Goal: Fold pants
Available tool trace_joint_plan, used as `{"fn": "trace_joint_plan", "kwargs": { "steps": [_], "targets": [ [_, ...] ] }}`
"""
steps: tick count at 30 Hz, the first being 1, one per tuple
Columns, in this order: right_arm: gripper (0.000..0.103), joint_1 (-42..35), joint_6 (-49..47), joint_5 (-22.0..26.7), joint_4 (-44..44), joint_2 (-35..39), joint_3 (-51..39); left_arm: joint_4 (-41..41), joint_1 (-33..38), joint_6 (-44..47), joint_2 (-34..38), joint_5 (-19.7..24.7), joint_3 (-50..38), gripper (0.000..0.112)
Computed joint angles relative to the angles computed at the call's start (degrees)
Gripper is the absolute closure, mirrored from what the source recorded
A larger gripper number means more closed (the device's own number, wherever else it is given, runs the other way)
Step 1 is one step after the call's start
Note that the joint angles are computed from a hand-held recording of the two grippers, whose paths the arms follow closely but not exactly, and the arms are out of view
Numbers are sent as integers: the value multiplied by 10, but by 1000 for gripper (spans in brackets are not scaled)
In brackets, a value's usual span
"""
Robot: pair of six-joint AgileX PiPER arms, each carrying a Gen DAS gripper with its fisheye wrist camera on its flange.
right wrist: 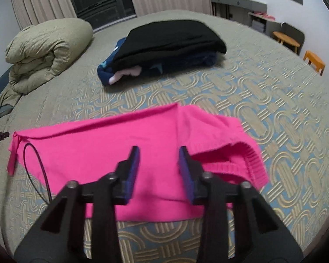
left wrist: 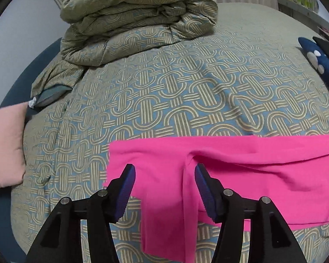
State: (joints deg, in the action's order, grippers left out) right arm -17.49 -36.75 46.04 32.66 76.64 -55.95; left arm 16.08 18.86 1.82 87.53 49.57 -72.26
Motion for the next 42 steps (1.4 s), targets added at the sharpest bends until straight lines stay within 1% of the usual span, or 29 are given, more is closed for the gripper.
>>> {"fn": "trace_joint_plan", "kwargs": {
  "steps": [1, 2, 4, 8, 10, 11, 13, 15, 16, 18, 19, 20, 22, 23, 25, 26, 28, 29, 31, 32, 33, 34, 35, 36, 38, 39, 40, 41, 42],
  "targets": [
    [82, -2, -1, 3, -1, 5, 0, -5, 4, 7, -7, -4, 8, 54],
    [85, 1, 4, 3, -10, 14, -3, -6, 4, 10, -13, -7, 15, 54],
    [86, 11, 22, -8, -37, 34, -5, -7, 4, 19, -29, -16, 39, 53],
    [91, 26, 82, -37, -103, 110, -44, -10, 6, 42, -48, -32, 87, 52],
    [92, 28, 127, -66, -140, 139, -69, -13, 11, 49, -57, -32, 105, 52],
    [93, 19, 133, -71, -133, 154, -85, -14, 15, 52, -60, -32, 111, 52],
    [93, -11, 127, -53, -79, 186, -126, -28, 36, 73, -64, -37, 121, 52],
    [93, -32, 165, -39, -64, 218, -168, -43, 62, 89, -59, -37, 120, 52],
    [93, -38, 185, -23, -64, 237, -191, -56, 81, 99, -52, -35, 114, 52],
    [93, -49, 219, 29, -58, 273, -241, -96, 124, 127, -40, -28, 99, 52],
    [93, -45, 237, 31, -73, 271, -245, -115, 140, 142, -36, -27, 95, 52],
    [93, -29, 268, 21, -110, 259, -241, -141, 161, 165, -30, -26, 88, 51],
    [91, 17, 326, -28, -224, 215, -205, -166, 184, 187, -22, -21, 81, 48],
    [88, 40, 359, -46, -281, 197, -188, -179, 193, 196, -18, -14, 77, 47],
    [85, 93, 413, -71, -379, 153, -149, -237, 216, 243, -20, 13, 77, 47],
    [84, 109, 417, -77, -397, 138, -136, -270, 224, 277, -31, 25, 88, 47],
    [82, 143, 392, -81, -389, 100, -105, -311, 228, 326, -59, 33, 119, 41],
    [82, 160, 381, -83, -383, 81, -89, -321, 224, 341, -73, 30, 137, 35],
    [82, 193, 370, -83, -382, 49, -65, -298, 183, 337, -104, 0, 186, 33],
    [82, 211, 379, -84, -392, 41, -59, -260, 151, 308, -110, -21, 204, 33],
    [82, 235, 387, -82, -403, 27, -51, -207, 113, 267, -106, -45, 223, 49],
    [82, 254, 398, -81, -415, 19, -46, -176, 93, 241, -97, -47, 226, 71],
    [82, 270, 400, -80, -421, 5, -39, -168, 85, 233, -85, -37, 218, 105],
    [82, 283, 399, -79, -425, -7, -34, -164, 87, 224, -81, -27, 202, 107],
    [81, 306, 400, -75, -443, -38, -20, -193, 111, 249, -69, 13, 151, 108],
    [81, 318, 413, -74, -461, -49, -14, -180, 118, 247, -63, 26, 112, 108],
    [78, 326, 423, -72, -475, -62, -7, -160, 119, 235, -55, 28, 84, 108],
    [73, 328, 431, -69, -485, -77, -2, -141, 123, 224, -40, 36, 42, 108],
    [70, 326, 430, -68, -485, -84, -1, -128, 129, 216, -17, 50, -6, 108]
  ]
}}
